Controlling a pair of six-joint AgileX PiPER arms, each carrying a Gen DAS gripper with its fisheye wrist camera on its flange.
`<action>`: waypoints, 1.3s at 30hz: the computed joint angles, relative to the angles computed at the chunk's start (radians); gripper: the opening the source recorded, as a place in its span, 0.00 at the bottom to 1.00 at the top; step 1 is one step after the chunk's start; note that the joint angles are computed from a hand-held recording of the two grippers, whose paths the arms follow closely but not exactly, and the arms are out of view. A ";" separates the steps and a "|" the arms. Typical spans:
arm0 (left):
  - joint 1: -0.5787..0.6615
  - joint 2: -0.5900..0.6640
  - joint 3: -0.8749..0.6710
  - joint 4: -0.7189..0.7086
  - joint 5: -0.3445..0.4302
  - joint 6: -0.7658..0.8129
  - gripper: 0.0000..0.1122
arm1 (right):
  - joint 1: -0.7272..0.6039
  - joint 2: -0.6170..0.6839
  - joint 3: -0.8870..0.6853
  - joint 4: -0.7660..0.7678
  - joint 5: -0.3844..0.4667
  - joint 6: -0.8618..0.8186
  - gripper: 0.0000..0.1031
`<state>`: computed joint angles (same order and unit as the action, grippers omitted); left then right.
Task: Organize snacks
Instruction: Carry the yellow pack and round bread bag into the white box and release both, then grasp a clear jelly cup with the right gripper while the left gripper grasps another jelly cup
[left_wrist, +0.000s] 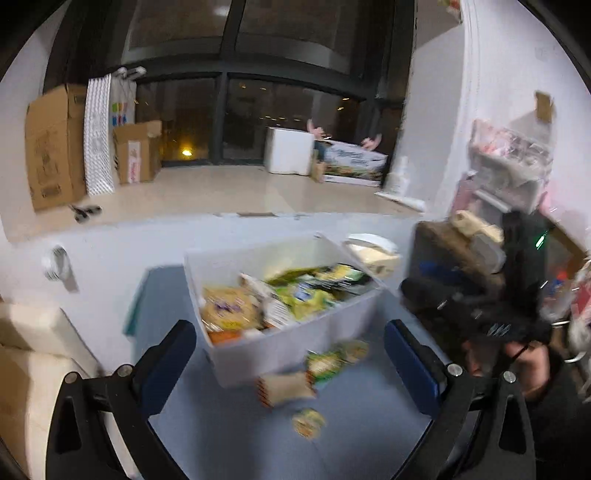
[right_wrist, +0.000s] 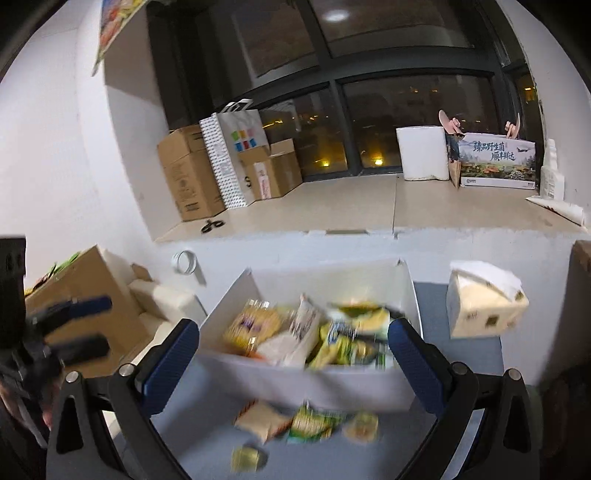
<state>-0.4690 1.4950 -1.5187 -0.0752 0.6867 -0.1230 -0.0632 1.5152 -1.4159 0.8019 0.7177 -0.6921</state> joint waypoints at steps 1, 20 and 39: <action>-0.016 -0.037 0.045 0.016 -0.014 -0.022 0.92 | -0.003 -0.031 0.043 0.008 -0.003 -0.020 1.00; -0.232 -0.134 0.305 0.462 -0.051 -0.449 0.92 | -0.050 -0.022 0.433 -0.002 -0.132 -0.116 1.00; -0.240 -0.105 0.358 0.424 -0.072 -0.434 0.92 | 0.040 0.244 0.186 -0.240 -0.209 0.214 0.45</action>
